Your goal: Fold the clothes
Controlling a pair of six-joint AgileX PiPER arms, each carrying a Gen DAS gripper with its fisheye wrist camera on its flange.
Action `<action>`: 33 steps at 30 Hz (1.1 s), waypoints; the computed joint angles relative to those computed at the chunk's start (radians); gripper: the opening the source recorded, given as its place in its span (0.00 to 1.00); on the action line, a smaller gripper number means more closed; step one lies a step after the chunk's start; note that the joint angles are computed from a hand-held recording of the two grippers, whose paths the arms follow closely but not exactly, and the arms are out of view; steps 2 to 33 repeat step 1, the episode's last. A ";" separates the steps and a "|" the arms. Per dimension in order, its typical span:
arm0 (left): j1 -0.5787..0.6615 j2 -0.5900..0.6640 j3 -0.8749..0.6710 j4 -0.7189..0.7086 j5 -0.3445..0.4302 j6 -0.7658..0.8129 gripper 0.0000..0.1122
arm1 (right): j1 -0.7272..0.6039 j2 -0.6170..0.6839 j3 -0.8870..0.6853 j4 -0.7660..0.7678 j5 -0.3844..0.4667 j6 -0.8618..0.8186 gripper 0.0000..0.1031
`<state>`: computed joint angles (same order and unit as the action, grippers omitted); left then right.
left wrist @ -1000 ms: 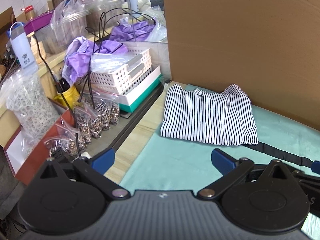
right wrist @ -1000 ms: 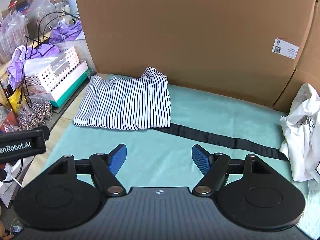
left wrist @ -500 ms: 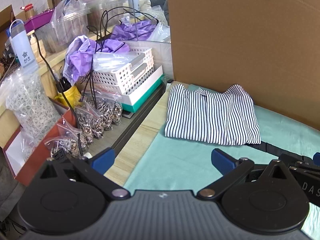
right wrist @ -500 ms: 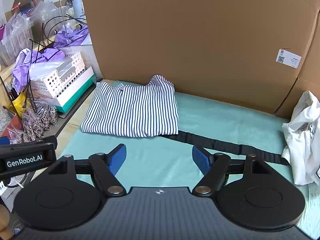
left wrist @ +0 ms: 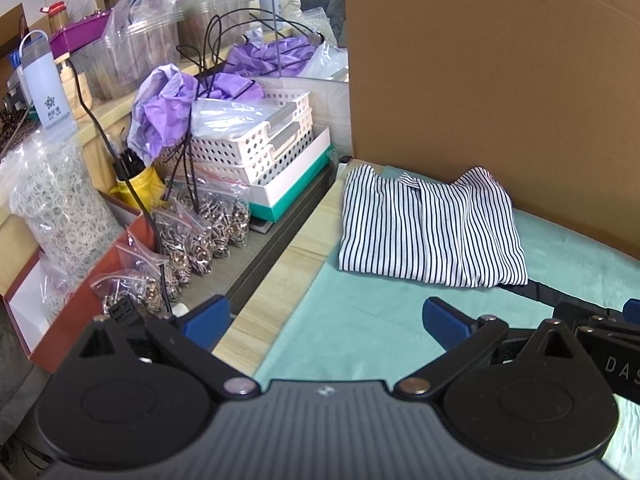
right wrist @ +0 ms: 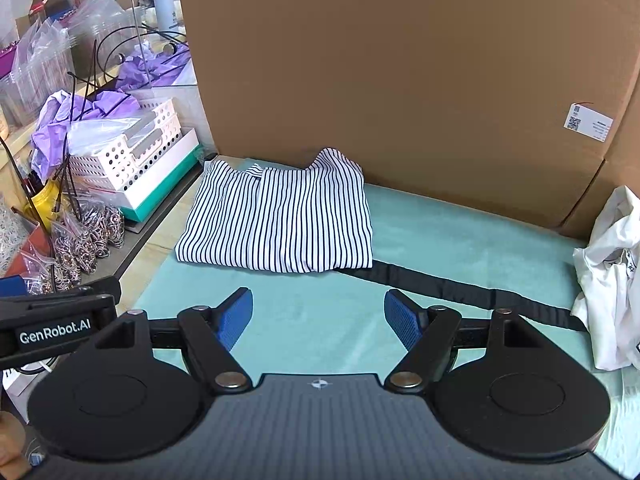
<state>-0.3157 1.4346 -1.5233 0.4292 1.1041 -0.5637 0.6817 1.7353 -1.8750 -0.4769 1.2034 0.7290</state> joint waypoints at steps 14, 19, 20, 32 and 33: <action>0.001 -0.001 0.001 0.001 -0.001 0.001 0.91 | 0.001 0.004 -0.005 0.001 0.002 -0.001 0.73; 0.001 -0.001 0.001 0.001 -0.001 0.001 0.91 | 0.001 0.004 -0.005 0.001 0.002 -0.001 0.73; 0.001 -0.001 0.001 0.001 -0.001 0.001 0.91 | 0.001 0.004 -0.005 0.001 0.002 -0.001 0.73; 0.001 -0.001 0.001 0.001 -0.001 0.001 0.91 | 0.001 0.004 -0.005 0.001 0.002 -0.001 0.73; 0.001 -0.001 0.001 0.001 -0.001 0.001 0.91 | 0.001 0.004 -0.005 0.001 0.002 -0.001 0.73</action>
